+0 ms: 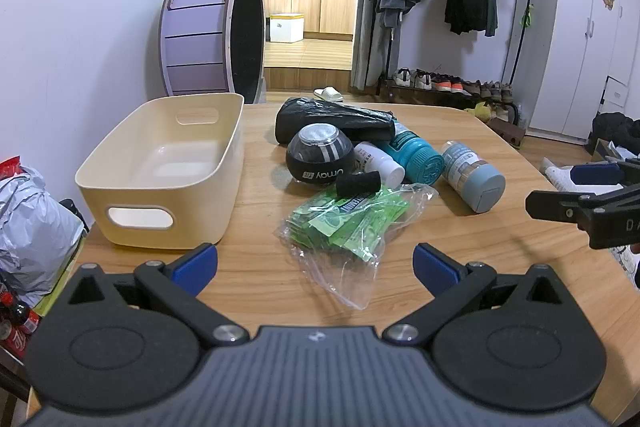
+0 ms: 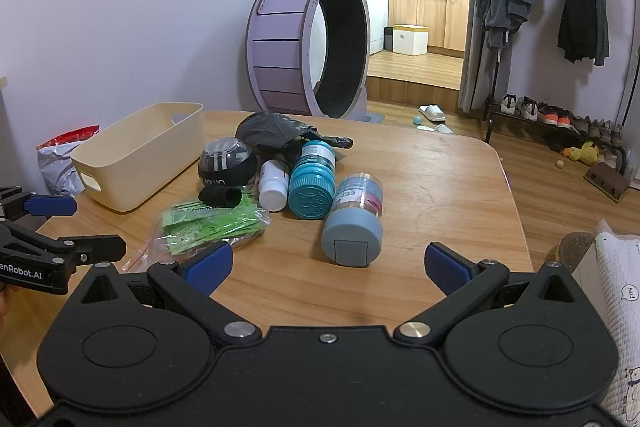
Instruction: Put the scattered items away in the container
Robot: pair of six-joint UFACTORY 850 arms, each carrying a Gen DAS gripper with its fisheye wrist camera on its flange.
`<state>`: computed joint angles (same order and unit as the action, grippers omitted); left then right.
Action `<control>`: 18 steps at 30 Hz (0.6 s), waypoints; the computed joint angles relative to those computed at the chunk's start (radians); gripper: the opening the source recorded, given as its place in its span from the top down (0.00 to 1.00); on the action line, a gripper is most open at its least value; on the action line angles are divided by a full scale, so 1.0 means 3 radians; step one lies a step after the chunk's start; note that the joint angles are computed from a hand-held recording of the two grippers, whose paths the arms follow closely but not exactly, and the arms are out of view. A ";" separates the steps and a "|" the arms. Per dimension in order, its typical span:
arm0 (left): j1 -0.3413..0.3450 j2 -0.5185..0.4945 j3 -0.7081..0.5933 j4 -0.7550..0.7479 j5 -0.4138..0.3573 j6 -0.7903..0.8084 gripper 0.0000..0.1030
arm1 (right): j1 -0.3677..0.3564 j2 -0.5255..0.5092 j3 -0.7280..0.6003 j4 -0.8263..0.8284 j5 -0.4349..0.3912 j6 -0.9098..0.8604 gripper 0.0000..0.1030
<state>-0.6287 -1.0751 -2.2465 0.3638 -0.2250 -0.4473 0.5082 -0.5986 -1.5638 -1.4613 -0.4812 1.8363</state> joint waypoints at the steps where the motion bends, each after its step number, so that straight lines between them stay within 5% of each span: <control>1: 0.0000 -0.0003 -0.0004 0.0001 -0.0002 0.0002 0.00 | 0.0000 0.0000 0.0001 -0.0003 0.0001 0.0002 0.00; 18: -0.0003 -0.0027 -0.0042 -0.0096 -0.0022 0.0129 0.00 | 0.0005 -0.0002 -0.0011 0.0075 0.0007 -0.0114 0.00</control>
<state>-0.6297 -1.0831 -2.2591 0.3350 -0.2317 -0.4087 0.5099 -0.5992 -1.5672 -1.4387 -0.4790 1.8020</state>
